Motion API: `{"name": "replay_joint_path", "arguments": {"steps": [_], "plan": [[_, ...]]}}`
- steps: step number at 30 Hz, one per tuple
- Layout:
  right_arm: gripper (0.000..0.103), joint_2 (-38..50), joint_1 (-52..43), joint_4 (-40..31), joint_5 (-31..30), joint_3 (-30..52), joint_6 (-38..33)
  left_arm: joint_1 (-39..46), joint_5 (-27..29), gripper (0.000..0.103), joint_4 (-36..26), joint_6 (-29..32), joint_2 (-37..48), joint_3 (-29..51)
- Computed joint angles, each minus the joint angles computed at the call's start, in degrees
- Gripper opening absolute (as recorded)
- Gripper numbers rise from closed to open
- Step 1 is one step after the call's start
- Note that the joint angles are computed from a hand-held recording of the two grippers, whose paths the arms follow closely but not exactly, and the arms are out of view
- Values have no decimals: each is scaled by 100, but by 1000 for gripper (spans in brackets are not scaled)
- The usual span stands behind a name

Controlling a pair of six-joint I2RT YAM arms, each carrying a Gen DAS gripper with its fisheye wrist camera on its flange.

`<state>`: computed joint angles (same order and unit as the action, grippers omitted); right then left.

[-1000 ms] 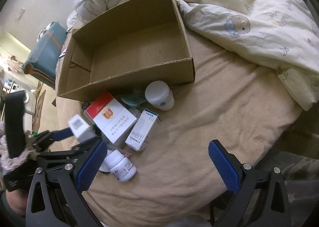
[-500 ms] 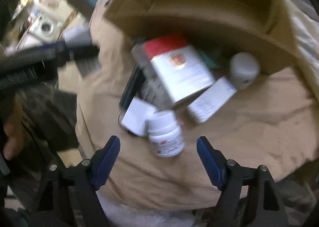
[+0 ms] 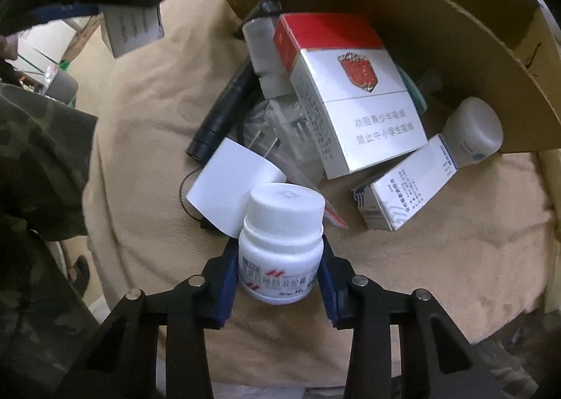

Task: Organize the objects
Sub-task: 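Grasp the white pill bottle with the right tool while the left tool lifts the medicine box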

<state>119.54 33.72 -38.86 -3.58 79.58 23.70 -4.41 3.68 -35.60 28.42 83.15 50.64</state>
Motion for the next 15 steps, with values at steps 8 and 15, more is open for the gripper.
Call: {"name": "replay_joint_path", "arguments": {"steps": [8,15], "plan": [[41,-384,5,427,-296,-335,541,12,-9,77,33,-25,-62,-25],[41,-850,-388,880,-943,-705,959,124,97,77,-33,152,-101,-13]]}}
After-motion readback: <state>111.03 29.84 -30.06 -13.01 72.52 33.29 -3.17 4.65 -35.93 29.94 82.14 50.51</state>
